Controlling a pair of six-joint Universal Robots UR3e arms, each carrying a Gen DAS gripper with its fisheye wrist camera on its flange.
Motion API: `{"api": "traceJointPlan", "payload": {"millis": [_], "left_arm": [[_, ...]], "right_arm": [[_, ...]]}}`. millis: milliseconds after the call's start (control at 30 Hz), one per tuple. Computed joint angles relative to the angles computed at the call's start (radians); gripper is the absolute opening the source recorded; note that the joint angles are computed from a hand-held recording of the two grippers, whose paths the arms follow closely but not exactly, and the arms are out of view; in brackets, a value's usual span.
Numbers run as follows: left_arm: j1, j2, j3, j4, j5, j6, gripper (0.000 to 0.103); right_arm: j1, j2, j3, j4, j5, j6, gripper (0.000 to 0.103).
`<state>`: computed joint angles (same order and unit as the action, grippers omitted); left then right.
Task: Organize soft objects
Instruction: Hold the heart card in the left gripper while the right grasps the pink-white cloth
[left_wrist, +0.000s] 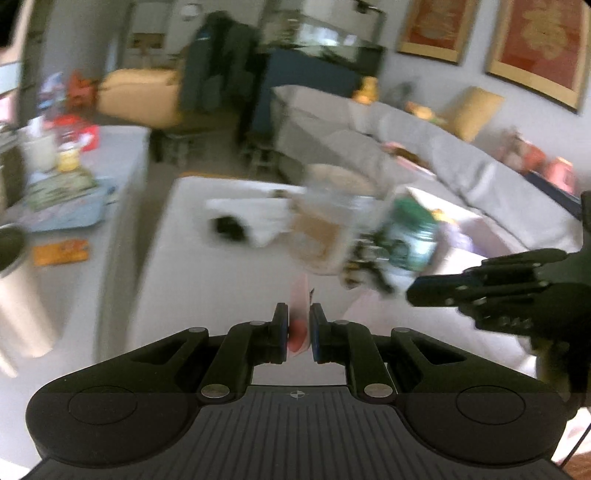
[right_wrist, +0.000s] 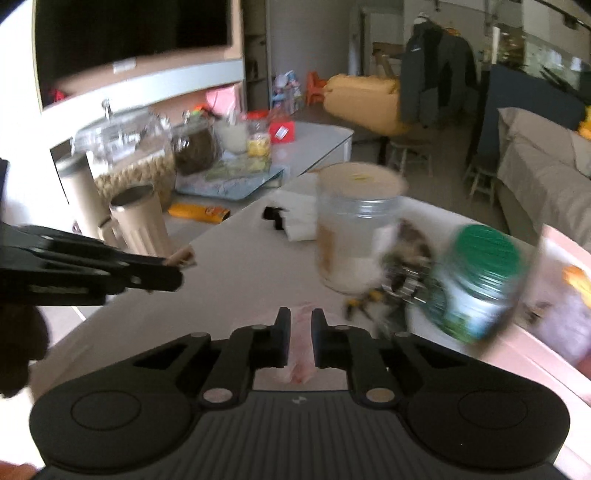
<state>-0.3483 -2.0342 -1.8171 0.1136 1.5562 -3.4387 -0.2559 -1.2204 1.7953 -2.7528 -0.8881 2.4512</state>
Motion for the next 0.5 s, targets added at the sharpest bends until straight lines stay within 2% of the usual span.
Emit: {"api": "traceJointPlan", "payload": {"millis": [133,233,300,400,433,467,500], "left_arm": [[-0.052,-0.077,0.175,-0.073,-0.077,0.045,0.015],[-0.089,-0.168,0.375,-0.15,-0.096,0.079,0.015],[-0.091,-0.203,0.47,-0.191,-0.094,0.07,0.015],[-0.096,-0.225,0.533,-0.225,-0.037,0.043,0.015],[-0.093,-0.22,0.529,-0.227,-0.022,0.038,0.015],[-0.091,-0.208,0.508,-0.222,-0.005,0.03,0.015],[-0.09,-0.193,0.477,-0.214,0.012,0.02,0.015]], "right_arm": [[-0.207,-0.212,0.161,0.113,0.065,-0.098,0.011],[-0.368,-0.33,0.251,0.187,0.124,-0.174,0.011],[-0.438,-0.37,0.314,0.151,0.139,-0.227,0.011],[-0.454,-0.354,0.327,0.137,0.137,-0.225,0.013],[-0.441,-0.333,0.317,0.139,0.137,-0.216,0.021],[-0.415,-0.305,0.303,0.124,0.127,-0.197,0.036],[-0.386,-0.278,0.296,0.088,0.113,-0.171,0.046]]}}
